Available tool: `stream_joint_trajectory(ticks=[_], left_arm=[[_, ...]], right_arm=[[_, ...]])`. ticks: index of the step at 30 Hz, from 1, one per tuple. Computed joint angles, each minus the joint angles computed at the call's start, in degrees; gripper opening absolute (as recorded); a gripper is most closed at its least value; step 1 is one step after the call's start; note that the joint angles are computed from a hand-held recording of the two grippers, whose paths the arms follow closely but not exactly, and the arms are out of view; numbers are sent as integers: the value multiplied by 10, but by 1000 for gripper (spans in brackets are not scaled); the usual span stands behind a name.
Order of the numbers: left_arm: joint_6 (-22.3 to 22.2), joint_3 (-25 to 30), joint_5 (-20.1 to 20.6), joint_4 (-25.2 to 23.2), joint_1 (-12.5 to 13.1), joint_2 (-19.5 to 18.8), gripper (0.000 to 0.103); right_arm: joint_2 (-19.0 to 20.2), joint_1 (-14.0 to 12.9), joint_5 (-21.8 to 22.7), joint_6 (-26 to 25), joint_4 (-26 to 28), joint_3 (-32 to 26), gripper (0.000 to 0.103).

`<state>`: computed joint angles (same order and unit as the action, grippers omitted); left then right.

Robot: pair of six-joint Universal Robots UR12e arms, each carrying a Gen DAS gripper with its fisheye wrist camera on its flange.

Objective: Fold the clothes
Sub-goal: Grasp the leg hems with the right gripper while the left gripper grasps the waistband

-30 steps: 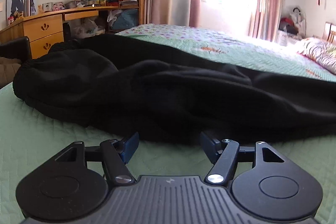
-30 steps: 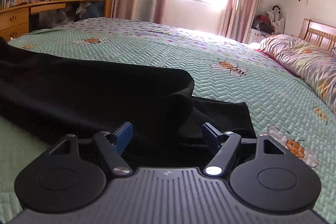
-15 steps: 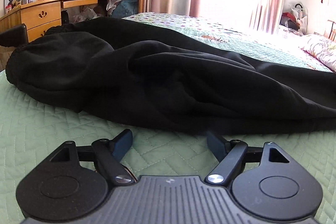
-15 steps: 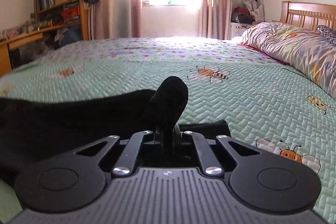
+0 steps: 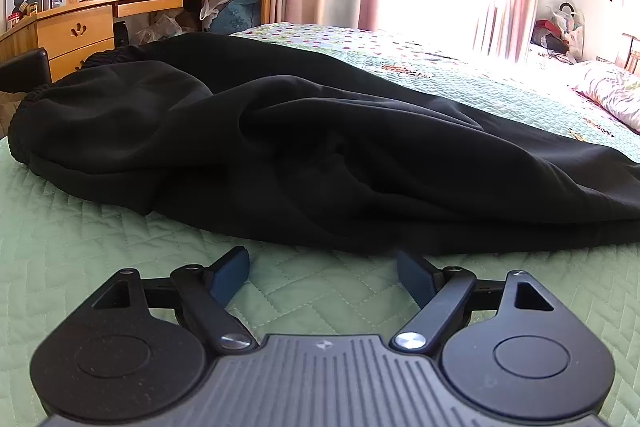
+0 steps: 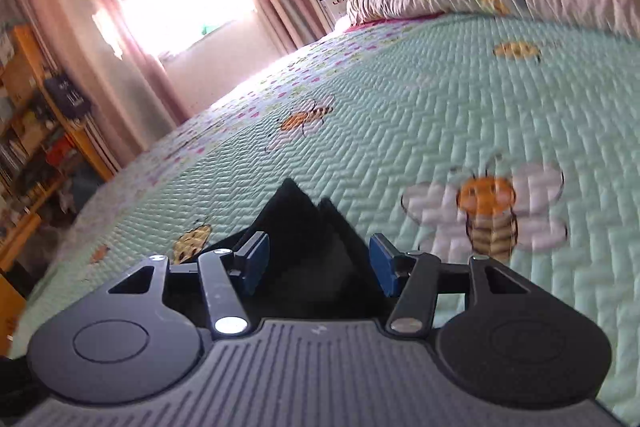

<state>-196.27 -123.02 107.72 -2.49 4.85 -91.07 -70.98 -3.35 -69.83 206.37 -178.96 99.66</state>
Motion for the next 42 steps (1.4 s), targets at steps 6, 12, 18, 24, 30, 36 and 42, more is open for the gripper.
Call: stream_joint_trajectory(ticks=[6,12,18,24,30,36,42], left_arm=[[3,1,-1,-4,2,1,84],[6,0,-3,-3,3,0,86],[6,1,-6,-3,4,0,86],[5,0,-7,0,3,-1,86],[6,0,-6,1,3,-3,87],[7,1,-3,0,1,-3,87],[5,1,-6,-1,1,-1,89]], right_arm=[[25,-15,83,135,-52,15,58],[53,-5,84,188,-68,-5,57],[36,3,44,188,-98,7,6],[18,6,11,176,-103,26,8],[33,-11,17,260,-159,62,23],[8,24,-66,134,-198,82,37],[24,82,-98,-36,-202,38,68]])
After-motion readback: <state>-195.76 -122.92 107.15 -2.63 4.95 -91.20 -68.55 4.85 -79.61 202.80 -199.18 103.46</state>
